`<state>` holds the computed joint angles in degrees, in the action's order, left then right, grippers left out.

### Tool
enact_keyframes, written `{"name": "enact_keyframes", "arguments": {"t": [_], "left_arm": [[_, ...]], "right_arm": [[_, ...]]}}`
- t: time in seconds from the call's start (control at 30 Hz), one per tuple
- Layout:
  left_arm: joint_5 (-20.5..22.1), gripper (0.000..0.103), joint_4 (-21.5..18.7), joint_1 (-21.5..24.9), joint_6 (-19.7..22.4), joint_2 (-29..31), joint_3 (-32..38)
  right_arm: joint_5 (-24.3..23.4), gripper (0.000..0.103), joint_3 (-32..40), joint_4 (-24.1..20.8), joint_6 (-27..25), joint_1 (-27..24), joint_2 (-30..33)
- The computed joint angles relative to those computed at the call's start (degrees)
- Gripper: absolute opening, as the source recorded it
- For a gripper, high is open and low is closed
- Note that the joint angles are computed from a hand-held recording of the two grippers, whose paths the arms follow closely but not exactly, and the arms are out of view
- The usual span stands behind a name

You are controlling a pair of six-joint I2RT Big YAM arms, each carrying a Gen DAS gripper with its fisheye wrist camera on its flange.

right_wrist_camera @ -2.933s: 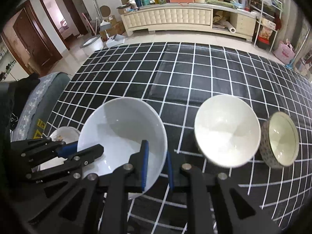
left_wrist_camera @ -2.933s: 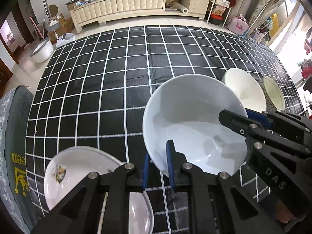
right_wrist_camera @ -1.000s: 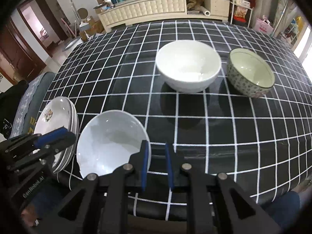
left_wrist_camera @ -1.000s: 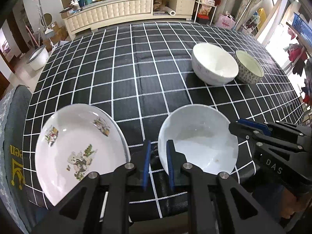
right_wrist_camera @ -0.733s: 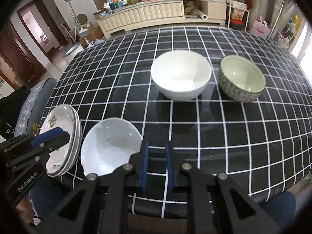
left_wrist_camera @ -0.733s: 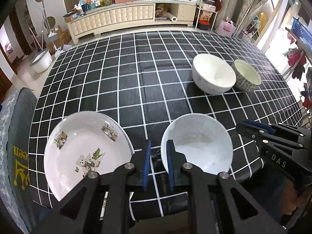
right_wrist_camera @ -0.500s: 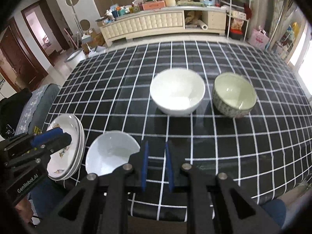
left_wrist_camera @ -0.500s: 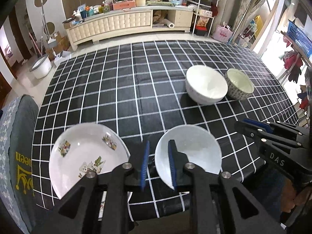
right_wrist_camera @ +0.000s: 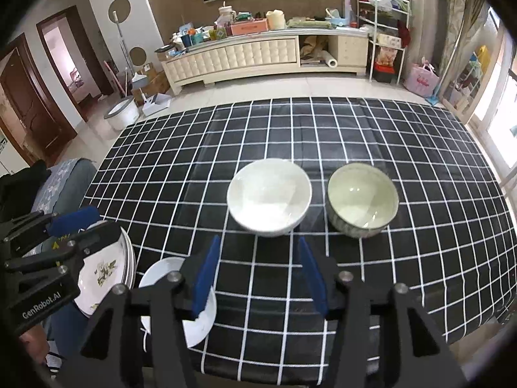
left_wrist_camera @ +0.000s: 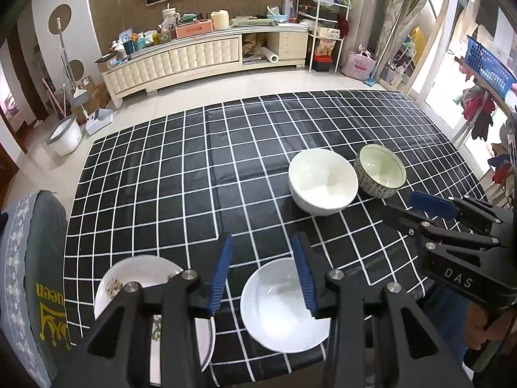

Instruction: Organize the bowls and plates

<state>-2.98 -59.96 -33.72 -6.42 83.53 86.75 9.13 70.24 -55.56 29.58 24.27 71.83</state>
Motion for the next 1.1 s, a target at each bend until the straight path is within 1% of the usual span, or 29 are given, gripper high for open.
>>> {"name": "enact_keyframes", "arguments": {"t": [0.17,0.27,0.37,0.6,0.73,0.87,1.0,1.1], "left_arm": [[-0.22,0.037,-1.18,-0.52,0.19,3.02,3.36],[0.42,0.037,-1.86,-0.59,0.25,4.72,5.31],[0.51,0.037,-2.46,-0.80,0.39,6.66,7.46],[0.85,0.037,-4.99,-1.27,1.62,12.97,13.87],[1.53,0.037,-6.82,-1.02,1.02,16.93,17.30],[1.84,0.037,-7.98,-0.79,0.92,19.70,19.31],[2.39,0.037,-8.11,-0.51,1.58,21.81,20.45],[3.38,0.037,-8.06,-0.17,1.82,22.87,20.97]], "right_arm": [[-0.95,0.057,0.55,0.63,-1.97,-1.54,0.58],[0.33,0.057,1.64,0.57,-3.59,-2.43,1.81],[-0.74,0.057,2.69,0.67,-5.51,-3.75,3.41],[-3.47,0.057,3.34,1.93,-8.05,-6.63,6.14],[-4.65,0.057,3.45,2.56,-9.37,-8.24,8.31],[-5.97,0.057,3.39,2.98,-10.69,-9.05,9.70],[-6.59,0.057,3.49,3.51,-12.93,-9.29,10.87],[-7.20,0.056,3.62,4.16,-13.60,-9.53,11.89]]}}
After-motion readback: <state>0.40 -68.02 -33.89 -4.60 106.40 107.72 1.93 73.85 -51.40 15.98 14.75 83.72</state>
